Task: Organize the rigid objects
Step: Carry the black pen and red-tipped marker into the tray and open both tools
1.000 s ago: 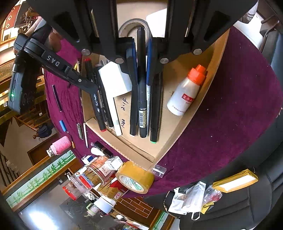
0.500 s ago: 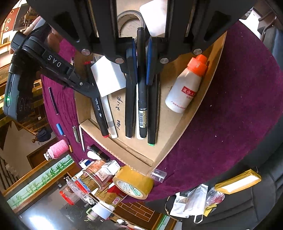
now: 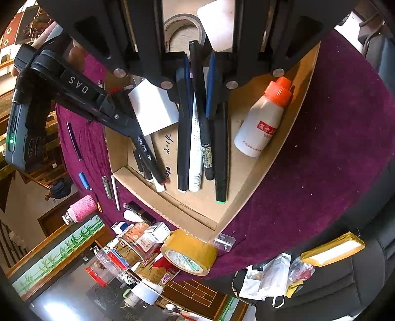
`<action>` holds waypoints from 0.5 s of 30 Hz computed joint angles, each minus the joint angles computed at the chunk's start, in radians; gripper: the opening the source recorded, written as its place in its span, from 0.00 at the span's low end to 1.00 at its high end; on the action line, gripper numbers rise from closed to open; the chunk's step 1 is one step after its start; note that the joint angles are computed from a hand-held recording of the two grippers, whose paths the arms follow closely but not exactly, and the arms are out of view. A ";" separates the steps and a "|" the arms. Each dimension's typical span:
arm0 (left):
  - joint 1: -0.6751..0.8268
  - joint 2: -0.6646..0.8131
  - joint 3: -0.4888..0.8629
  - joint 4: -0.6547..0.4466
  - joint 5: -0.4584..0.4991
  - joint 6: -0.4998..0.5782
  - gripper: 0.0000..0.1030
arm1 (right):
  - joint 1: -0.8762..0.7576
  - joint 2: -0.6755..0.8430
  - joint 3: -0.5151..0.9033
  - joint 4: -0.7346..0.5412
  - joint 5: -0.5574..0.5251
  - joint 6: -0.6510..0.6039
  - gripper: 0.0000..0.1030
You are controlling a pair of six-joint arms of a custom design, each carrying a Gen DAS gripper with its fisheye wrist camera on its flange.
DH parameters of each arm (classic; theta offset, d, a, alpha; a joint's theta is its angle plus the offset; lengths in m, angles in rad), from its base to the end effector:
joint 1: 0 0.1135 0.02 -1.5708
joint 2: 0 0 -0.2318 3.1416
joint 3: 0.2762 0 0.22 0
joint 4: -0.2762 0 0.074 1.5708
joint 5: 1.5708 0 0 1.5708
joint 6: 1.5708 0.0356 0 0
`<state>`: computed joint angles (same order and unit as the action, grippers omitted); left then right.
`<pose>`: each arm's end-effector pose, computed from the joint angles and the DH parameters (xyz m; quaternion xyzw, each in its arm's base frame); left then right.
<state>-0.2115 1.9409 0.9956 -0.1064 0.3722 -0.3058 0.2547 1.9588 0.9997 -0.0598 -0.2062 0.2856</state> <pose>0.3195 -0.0818 0.1001 0.0027 0.9510 -0.2374 0.1981 0.3228 0.0916 0.0966 -0.0132 0.9574 0.1678 0.2348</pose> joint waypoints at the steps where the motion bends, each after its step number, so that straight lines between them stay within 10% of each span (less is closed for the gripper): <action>1: 0.000 -0.002 -0.004 0.004 0.000 0.002 0.09 | -0.002 0.000 -0.001 0.000 -0.003 0.000 0.17; 15: -0.071 -0.161 -0.130 0.055 -0.043 -0.048 0.37 | -0.092 -0.214 -0.189 0.037 -0.117 -0.011 0.31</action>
<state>-0.2828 1.7803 0.8661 -0.0518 0.3295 -0.3540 0.1632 1.7449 0.8111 -0.0225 -0.3229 0.2745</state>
